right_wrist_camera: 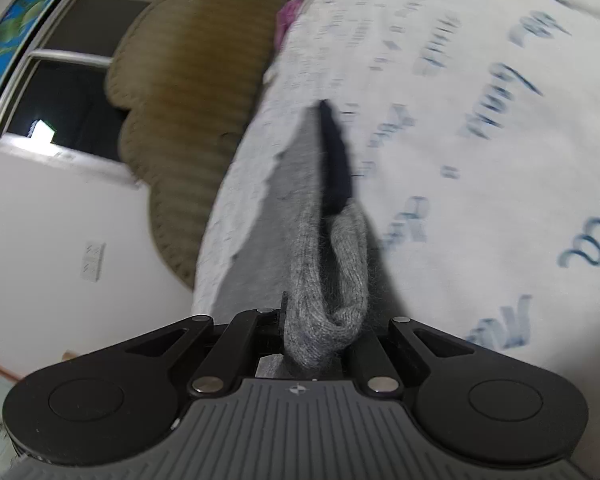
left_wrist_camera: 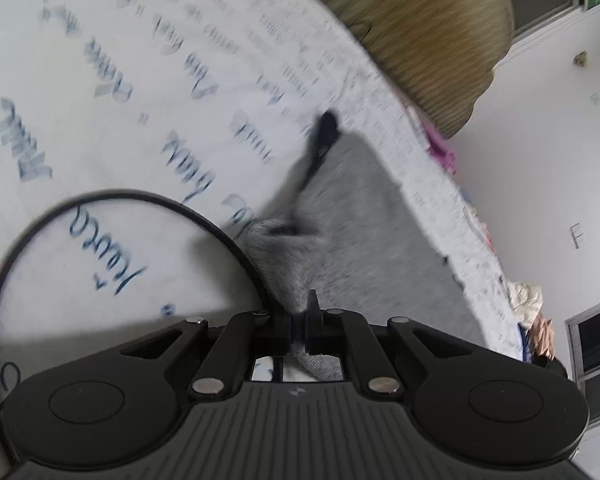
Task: Fold small clothes
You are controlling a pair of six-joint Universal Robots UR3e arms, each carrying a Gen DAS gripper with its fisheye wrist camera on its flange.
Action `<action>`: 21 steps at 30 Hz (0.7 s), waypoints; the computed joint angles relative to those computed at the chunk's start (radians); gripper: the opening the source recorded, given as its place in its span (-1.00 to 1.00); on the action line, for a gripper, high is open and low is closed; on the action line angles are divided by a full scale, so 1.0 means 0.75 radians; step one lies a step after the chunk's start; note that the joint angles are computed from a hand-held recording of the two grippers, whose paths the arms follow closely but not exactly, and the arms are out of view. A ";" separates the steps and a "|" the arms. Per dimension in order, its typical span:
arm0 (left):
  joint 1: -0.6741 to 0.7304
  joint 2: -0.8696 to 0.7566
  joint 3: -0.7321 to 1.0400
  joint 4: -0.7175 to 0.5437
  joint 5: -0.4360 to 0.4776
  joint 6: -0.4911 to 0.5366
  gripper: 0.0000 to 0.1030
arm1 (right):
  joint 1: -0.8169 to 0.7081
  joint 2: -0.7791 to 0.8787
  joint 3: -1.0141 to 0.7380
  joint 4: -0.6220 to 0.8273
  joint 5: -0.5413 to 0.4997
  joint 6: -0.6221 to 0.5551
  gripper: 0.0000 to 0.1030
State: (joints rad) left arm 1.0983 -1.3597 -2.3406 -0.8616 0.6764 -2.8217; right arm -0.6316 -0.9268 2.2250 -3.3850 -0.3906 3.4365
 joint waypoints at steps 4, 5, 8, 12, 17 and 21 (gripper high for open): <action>0.024 0.000 0.042 -0.117 -0.027 0.102 -0.81 | 0.050 0.014 -0.034 -0.047 -0.108 0.004 -0.62; 0.066 0.056 0.069 -0.265 -0.031 0.183 -0.75 | 0.045 -0.034 -0.016 -0.010 -0.124 -0.016 -0.55; 0.249 0.260 0.074 -0.490 -0.079 0.315 -0.47 | -0.049 -0.147 0.106 -0.175 -0.176 -0.008 -0.09; 0.322 0.380 -0.072 0.165 -0.190 -0.028 0.33 | -0.082 -0.181 0.044 -0.460 -0.322 0.114 0.03; -0.320 -0.249 0.165 1.297 0.208 -0.355 0.39 | 0.242 -0.100 -0.495 -0.146 -0.438 -0.057 0.20; -0.806 -0.683 0.617 1.282 0.573 -0.301 0.39 | 0.514 0.106 -1.035 0.264 -0.620 -0.216 0.41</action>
State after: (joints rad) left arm 0.4936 -1.8719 -1.8780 0.1001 1.1064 -3.0478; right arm -0.2464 -0.8471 1.4485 -3.1873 -0.8558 3.2747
